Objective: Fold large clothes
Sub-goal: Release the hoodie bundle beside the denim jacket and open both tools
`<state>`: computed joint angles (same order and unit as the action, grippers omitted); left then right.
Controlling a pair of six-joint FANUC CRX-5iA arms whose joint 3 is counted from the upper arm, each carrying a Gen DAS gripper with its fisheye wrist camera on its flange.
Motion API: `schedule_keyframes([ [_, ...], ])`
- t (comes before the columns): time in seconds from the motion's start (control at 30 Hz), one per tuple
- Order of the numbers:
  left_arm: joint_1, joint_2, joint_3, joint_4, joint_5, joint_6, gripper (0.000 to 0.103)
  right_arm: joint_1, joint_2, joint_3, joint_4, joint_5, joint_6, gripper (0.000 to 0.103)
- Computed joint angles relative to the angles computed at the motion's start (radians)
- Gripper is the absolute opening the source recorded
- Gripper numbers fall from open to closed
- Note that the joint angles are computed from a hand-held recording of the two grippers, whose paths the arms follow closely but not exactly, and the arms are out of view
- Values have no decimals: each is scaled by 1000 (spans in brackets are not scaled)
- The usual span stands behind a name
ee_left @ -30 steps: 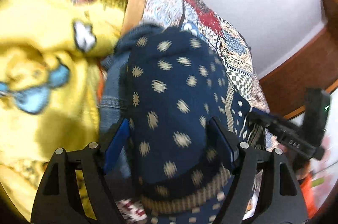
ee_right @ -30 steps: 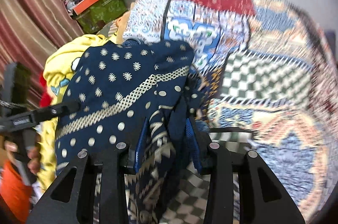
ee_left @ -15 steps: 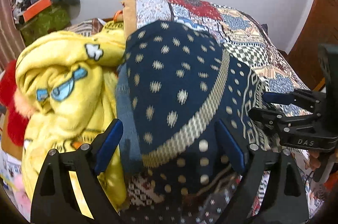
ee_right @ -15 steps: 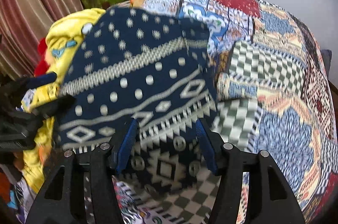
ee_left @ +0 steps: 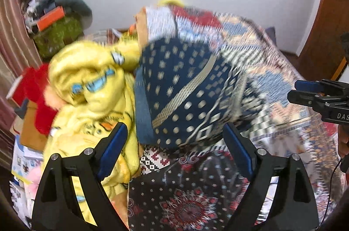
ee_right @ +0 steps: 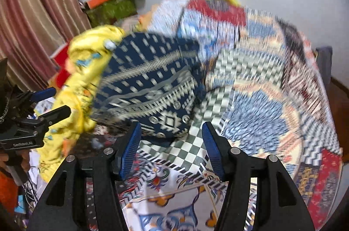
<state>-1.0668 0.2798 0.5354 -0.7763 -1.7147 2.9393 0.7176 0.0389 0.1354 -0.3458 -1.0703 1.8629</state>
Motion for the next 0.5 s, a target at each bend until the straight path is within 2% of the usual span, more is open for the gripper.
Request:
schedule_keyframes([
  [0.1,-94,56,154,-135,-117,-65,89,5,-98,-31,-4,28,14,54],
  [0.23,-252,153,388,-398,-238,-176,89,10,-225,-66,-29,67,28,54],
  [0.33,-351,231,537,-580,-279,-265,89,7,-318,-96,-72,104,45,54],
  [0.5,-500,423,837,-907,-323,-479,89,22,-483,-185,-111,208,49,54],
])
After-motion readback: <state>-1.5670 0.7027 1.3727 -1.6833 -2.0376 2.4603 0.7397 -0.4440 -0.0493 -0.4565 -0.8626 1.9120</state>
